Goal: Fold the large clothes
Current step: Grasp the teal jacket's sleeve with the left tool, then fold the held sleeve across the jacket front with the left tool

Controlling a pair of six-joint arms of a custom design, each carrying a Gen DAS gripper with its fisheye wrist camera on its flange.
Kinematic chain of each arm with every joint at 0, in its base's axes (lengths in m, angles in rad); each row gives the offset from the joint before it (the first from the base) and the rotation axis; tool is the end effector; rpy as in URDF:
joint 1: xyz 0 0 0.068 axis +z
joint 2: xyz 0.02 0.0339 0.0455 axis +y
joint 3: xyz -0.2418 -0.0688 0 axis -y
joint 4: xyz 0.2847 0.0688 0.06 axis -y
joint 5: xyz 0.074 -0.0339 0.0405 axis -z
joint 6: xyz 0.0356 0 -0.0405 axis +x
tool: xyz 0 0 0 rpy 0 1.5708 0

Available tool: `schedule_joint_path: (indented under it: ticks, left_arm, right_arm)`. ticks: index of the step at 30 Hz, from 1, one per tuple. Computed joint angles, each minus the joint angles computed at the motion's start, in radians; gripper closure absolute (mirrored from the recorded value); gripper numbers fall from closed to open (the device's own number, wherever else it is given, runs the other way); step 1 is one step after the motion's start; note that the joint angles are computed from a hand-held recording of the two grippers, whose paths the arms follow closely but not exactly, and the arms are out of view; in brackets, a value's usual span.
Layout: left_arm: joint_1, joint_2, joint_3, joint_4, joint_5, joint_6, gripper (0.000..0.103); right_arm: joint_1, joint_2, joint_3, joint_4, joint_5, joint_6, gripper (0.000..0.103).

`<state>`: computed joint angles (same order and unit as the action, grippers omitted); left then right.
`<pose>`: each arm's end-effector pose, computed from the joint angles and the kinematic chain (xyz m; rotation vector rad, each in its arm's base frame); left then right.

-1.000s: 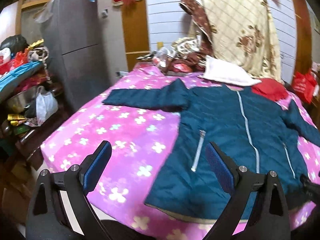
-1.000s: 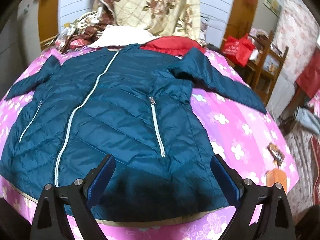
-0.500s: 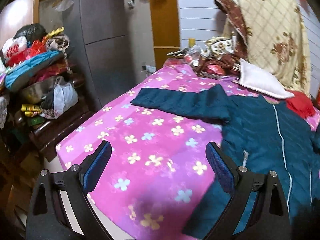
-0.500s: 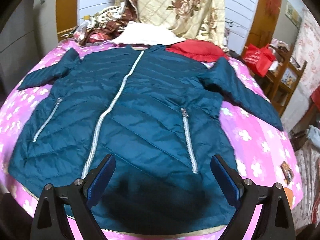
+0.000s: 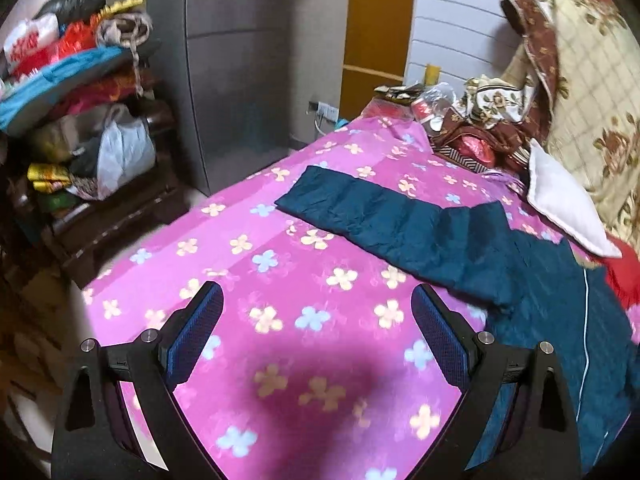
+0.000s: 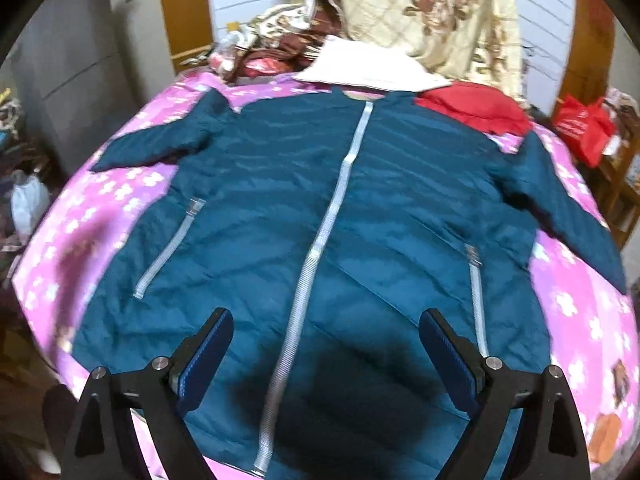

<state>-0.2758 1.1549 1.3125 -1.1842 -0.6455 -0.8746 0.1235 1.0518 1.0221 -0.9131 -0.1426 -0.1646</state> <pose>0.2436 -0.0467 0.3510 -0.8960 2.1646 0.3005 0.2481 0.0359 0.2866 -0.4174 2.4722 0.1623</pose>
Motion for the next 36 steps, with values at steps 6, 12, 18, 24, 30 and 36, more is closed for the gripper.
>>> schedule_joint_path:
  ticks: [6,12,18,24,30,36]
  left_arm:
    - [0.278,0.104,0.01,0.226,0.301,0.178,0.009]
    - [0.452,0.304,0.06,0.375,0.604,0.249,0.03]
    - [0.59,0.451,0.01,0.607,0.919,0.142,0.03]
    - [0.629,0.571,0.035,0.713,1.03,0.103,0.03]
    - [0.623,0.71,0.119,0.794,1.093,0.055,0.03]
    - [0.559,0.79,0.231,0.775,0.941,0.099,0.026]
  right_arm:
    - [-0.012,0.125,0.06,0.023,-0.097,0.027,0.012]
    - [-0.051,0.209,0.05,0.089,-0.069,0.036,0.012]
    - [-0.11,0.296,0.065,0.13,-0.045,0.041,0.012]
    - [-0.116,0.367,0.104,0.167,-0.023,0.073,0.012]
    - [-0.11,0.415,0.122,0.183,-0.007,0.068,0.012]
    - [-0.115,0.41,0.119,0.206,0.034,0.058,0.012]
